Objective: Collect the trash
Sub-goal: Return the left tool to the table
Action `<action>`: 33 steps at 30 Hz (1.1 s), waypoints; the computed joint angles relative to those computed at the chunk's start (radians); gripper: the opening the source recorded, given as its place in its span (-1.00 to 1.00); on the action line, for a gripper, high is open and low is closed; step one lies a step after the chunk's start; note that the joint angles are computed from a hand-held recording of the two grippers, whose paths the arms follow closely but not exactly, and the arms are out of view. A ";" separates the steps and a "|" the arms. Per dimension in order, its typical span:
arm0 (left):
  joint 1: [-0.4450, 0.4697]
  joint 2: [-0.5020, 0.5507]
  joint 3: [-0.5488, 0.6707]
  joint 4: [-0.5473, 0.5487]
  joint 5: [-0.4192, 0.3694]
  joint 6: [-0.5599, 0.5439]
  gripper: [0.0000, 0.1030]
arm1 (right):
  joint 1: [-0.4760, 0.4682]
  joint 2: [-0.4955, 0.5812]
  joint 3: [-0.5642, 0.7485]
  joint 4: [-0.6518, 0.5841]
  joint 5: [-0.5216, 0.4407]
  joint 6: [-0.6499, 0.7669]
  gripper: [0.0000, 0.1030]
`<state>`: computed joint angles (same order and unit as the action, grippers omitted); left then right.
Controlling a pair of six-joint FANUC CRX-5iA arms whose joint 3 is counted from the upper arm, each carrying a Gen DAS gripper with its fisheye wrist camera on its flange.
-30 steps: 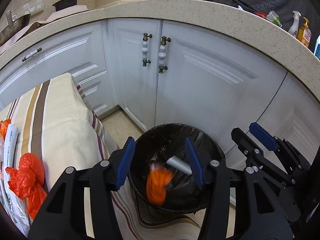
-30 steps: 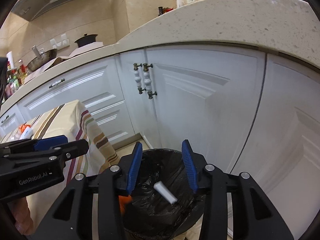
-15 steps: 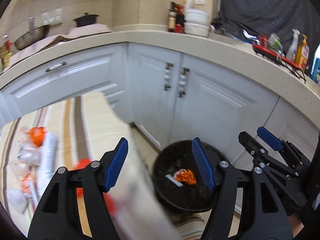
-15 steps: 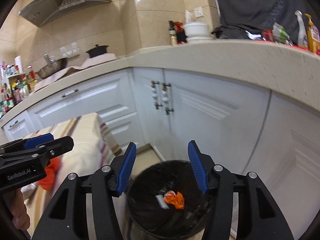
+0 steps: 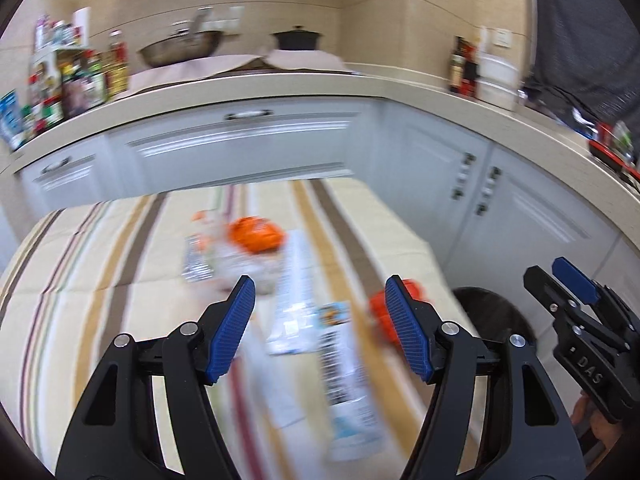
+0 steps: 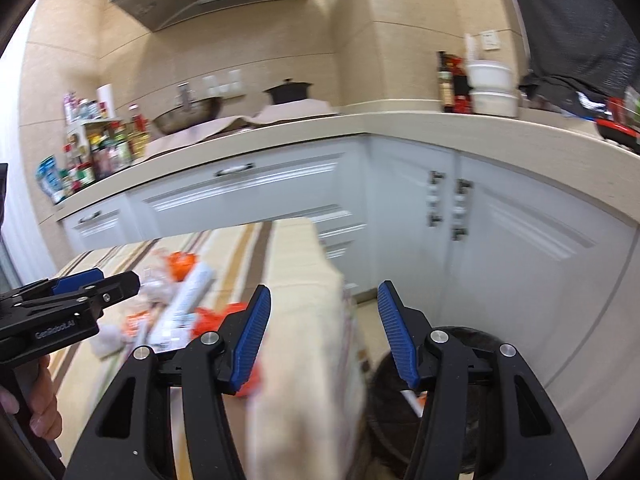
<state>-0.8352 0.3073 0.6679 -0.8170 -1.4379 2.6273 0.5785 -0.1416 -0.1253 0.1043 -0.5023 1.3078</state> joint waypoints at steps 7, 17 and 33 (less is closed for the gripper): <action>-0.013 -0.100 -0.127 -0.039 -0.070 0.090 0.28 | 0.083 -0.014 0.003 -0.070 -0.037 0.063 0.07; -0.027 -0.193 -0.263 -0.042 -0.120 0.179 0.28 | 0.180 -0.013 -0.011 -0.102 -0.099 0.095 0.07; -0.037 -0.238 -0.356 -0.012 -0.100 0.235 0.28 | 0.220 -0.009 -0.036 -0.057 -0.159 0.038 -0.35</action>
